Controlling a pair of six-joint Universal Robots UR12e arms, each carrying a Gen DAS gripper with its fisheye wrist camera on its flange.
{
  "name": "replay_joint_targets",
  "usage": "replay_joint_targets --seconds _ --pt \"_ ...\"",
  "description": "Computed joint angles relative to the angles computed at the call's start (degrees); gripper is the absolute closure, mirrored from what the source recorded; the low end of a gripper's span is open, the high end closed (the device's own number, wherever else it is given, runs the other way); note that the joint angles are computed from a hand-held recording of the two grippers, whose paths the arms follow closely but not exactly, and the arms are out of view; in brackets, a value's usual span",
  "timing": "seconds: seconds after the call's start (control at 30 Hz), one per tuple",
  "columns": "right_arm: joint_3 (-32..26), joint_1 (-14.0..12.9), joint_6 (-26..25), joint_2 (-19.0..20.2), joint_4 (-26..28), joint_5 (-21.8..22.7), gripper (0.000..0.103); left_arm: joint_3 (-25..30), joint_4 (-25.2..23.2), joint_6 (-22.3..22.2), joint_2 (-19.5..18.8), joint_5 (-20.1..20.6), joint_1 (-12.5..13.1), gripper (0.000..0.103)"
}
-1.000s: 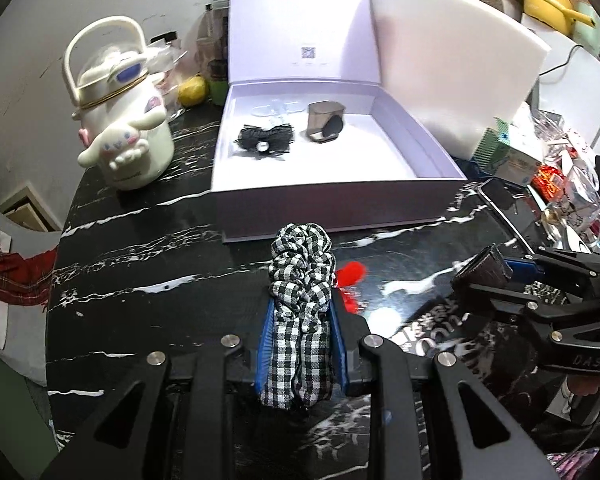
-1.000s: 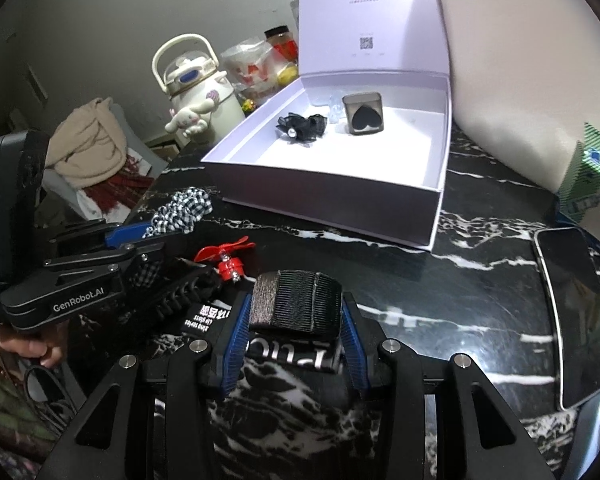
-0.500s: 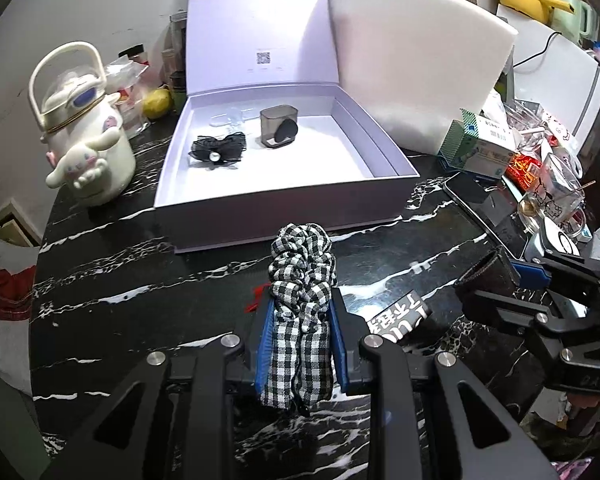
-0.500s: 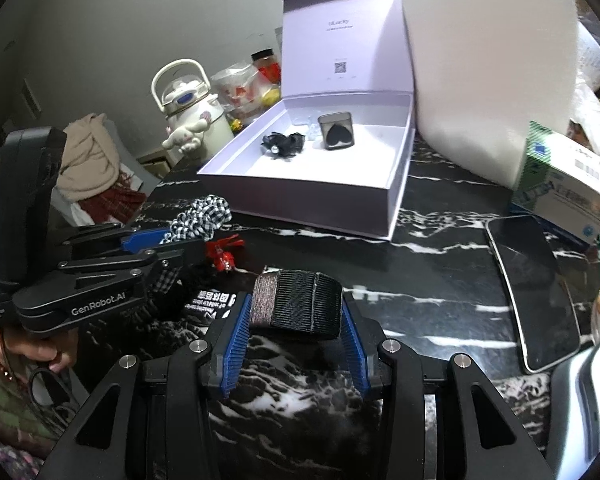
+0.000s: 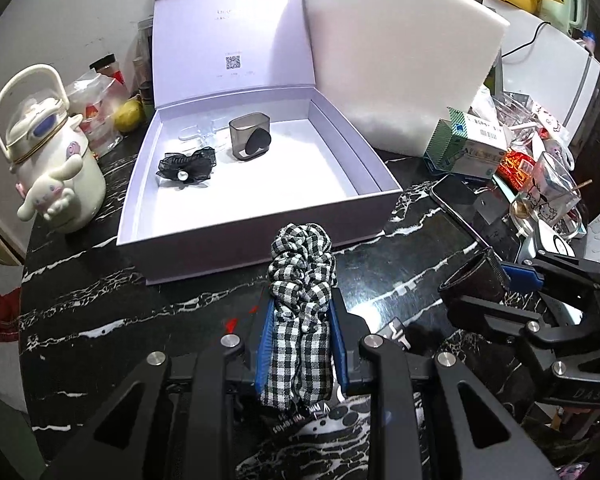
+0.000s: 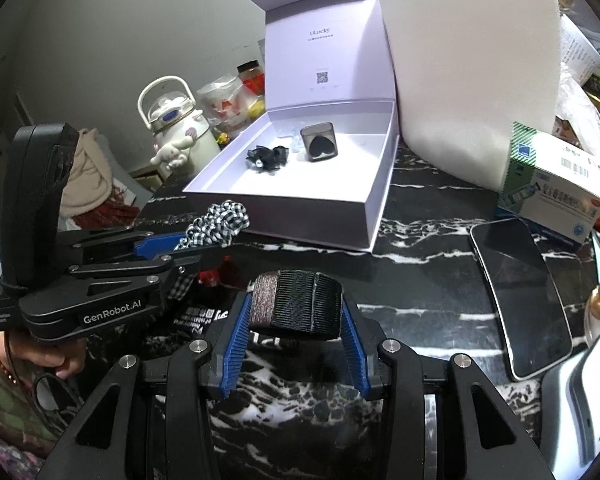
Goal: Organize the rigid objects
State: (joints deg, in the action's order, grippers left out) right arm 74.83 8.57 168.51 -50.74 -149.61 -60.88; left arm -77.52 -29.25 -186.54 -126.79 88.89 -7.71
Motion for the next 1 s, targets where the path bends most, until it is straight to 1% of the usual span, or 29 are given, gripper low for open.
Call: replay_joint_targets --seconds 0.07,0.17,0.4,0.5,0.63,0.7,1.0 --pt "-0.77 0.06 -0.14 0.38 0.44 -0.18 0.06 0.69 -0.6 -0.25 -0.28 -0.81 0.32 0.078" --pt "-2.29 0.15 -0.54 1.15 1.09 0.08 0.06 1.69 -0.81 -0.05 -0.74 0.15 0.41 0.078" --pt "-5.92 0.29 -1.64 2.97 3.2 0.56 0.06 4.29 -1.51 0.25 -1.71 0.57 0.82 0.078" --pt "-7.91 0.49 -2.15 3.7 4.86 -0.18 0.06 5.79 -1.9 0.96 -2.34 0.62 1.0 0.078" --pt "-9.6 0.6 -3.52 4.34 5.01 -0.28 0.06 7.53 -1.83 1.88 -3.15 1.44 1.07 0.078" --pt "-10.59 0.67 -3.93 4.74 4.99 -0.29 0.06 8.54 -2.32 1.71 -3.59 2.84 1.03 0.078" --pt "-16.13 1.0 -5.75 7.07 5.22 -1.13 0.06 11.67 -3.2 0.63 -4.91 3.86 1.9 0.078"
